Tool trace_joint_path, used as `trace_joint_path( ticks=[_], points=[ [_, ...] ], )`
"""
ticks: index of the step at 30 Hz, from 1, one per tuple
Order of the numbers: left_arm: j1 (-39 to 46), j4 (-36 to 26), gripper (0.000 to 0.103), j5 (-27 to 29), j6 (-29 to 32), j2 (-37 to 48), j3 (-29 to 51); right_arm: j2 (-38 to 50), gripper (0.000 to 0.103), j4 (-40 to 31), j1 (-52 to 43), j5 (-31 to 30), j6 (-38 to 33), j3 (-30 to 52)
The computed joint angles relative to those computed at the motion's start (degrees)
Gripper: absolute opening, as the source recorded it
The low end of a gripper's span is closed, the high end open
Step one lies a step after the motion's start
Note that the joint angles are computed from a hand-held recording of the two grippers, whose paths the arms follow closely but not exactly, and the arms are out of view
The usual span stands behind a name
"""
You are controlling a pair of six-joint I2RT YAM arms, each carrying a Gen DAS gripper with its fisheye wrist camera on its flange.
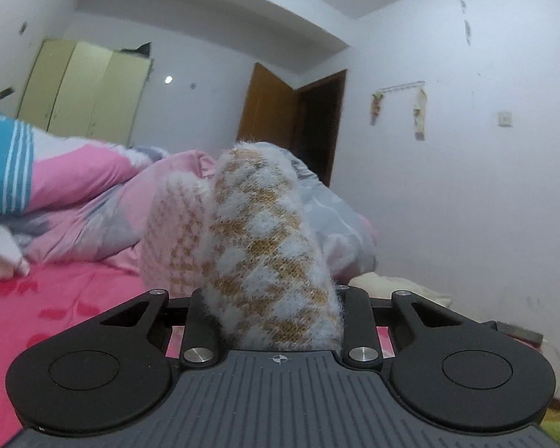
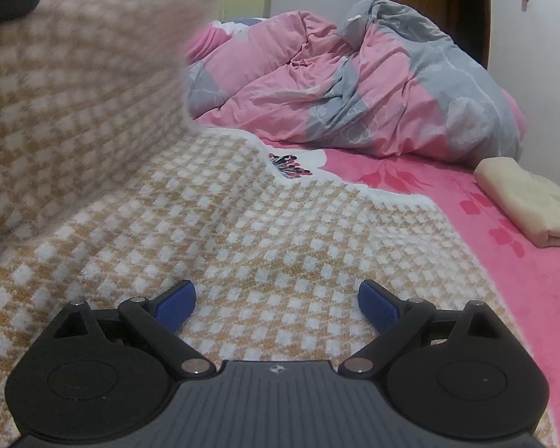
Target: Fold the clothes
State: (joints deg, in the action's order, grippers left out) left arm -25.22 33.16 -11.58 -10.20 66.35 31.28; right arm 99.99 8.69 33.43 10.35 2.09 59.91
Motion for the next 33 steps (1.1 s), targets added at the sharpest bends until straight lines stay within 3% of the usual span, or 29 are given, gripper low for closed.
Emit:
trace_joint_path(
  ticks=[5,7,8,10,13,15,17,21,24,30,33],
  points=[
    [1.33,-1.44,0.028,-0.16,-0.25,0.83,1.66,-3.59,0.082,0.61,-1.01,-0.84,-1.58,-1.54],
    [1.44,-1.95,0.028,-0.39,-0.02,0.98,1.94,-4.36,0.067,0.20,-2.03,-3.17,-2.03,0.14],
    [1.33,-2.17,0.028,-0.60,0.06,1.08,2.10,-3.88,0.065,-0.98,-2.44,-4.83,-2.34,2.22],
    [0.87,-2.29,0.028,-0.96,0.45,1.04,2.24,-0.56,0.046,-4.92,-2.39,-7.38,-3.91,9.02],
    [0.20,-2.57,0.027,-0.55,0.99,-0.90,0.66,10.84,0.036,-16.16,-2.22,-9.55,-5.15,25.68],
    [-0.07,-3.47,0.027,-0.25,1.11,-1.49,0.18,19.03,0.035,-21.54,-2.81,-10.06,-3.42,35.50],
    [0.84,-3.06,0.027,0.57,0.50,-0.88,-0.13,21.28,0.034,-23.66,-4.55,-13.46,0.28,38.99],
    [2.60,-3.20,0.027,2.39,-0.56,-2.35,-0.79,14.01,0.032,-21.80,-8.27,-19.75,5.69,32.28],
    [3.31,-3.68,0.027,2.93,-1.45,-3.10,-1.25,9.14,0.032,-21.25,-9.56,-23.48,4.37,28.29],
    [2.53,-4.79,0.027,1.95,-1.61,-2.99,-0.64,19.41,0.030,-25.22,-5.83,-17.33,-2.46,37.87],
    [3.75,-5.75,0.027,2.49,-3.09,-3.81,-0.45,14.12,0.026,-26.43,-6.93,-19.18,-1.12,34.31]
  ],
)
